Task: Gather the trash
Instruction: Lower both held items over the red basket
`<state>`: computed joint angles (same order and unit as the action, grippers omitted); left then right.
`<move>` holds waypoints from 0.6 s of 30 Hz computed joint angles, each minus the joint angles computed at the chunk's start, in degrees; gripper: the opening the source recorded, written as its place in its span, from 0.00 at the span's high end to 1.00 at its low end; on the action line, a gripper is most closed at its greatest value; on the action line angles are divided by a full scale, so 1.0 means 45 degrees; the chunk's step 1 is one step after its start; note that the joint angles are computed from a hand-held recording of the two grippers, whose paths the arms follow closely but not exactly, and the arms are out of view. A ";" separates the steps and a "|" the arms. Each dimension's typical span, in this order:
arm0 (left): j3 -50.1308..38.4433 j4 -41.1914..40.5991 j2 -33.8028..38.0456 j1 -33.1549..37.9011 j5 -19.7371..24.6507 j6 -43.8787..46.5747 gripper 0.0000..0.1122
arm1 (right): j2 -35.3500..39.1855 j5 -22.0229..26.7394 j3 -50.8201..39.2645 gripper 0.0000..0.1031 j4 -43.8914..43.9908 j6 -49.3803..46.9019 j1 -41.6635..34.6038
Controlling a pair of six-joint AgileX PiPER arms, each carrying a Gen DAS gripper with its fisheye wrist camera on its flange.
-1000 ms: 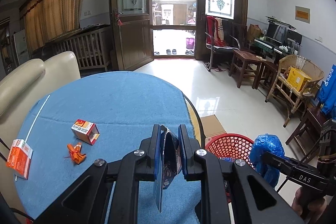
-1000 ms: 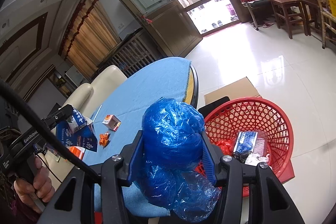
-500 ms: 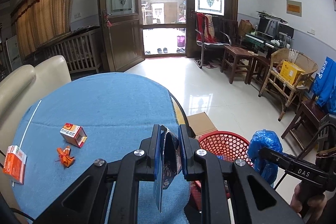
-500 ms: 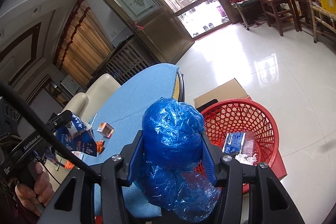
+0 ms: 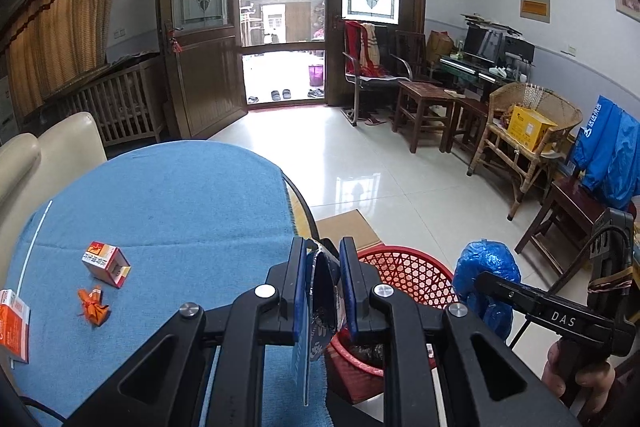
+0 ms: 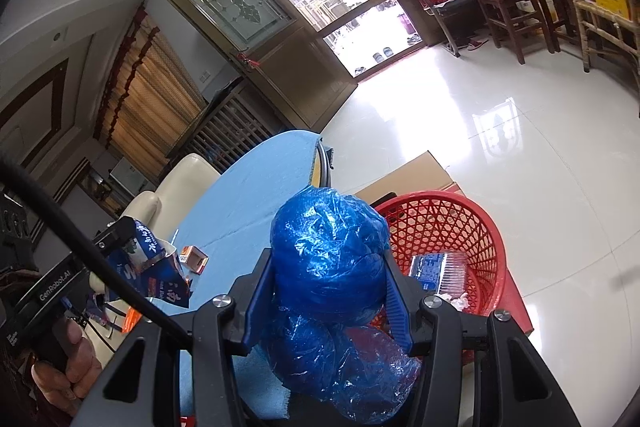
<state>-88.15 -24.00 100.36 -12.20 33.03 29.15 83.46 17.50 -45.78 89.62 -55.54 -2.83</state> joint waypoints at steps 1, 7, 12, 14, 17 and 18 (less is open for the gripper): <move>-0.0025 0.0040 0.0032 -0.0075 0.0023 -0.0038 0.85 | -0.0007 0.0019 0.0013 0.48 -0.0004 0.0014 -0.0063; -0.0004 -0.0123 0.0275 -0.0369 0.0163 0.0181 0.85 | -0.0175 0.0103 0.0304 0.48 0.0152 -0.0038 -0.0501; -0.0057 0.0020 0.0516 -0.0639 0.0241 0.0067 0.85 | -0.0219 0.0204 0.0512 0.48 0.0181 0.0111 -0.0722; -0.0041 0.0165 0.0596 -0.0793 0.0181 -0.0034 0.85 | -0.0239 0.0192 0.0560 0.48 0.0168 0.0134 -0.0737; -0.0125 0.0501 0.0737 -0.1059 0.0144 -0.0298 0.85 | -0.0205 0.0277 0.0556 0.48 0.0090 0.0218 -0.0820; -0.0122 0.0618 0.0767 -0.1149 0.0106 -0.0393 0.85 | -0.0207 0.0265 0.0581 0.48 0.0105 0.0208 -0.0807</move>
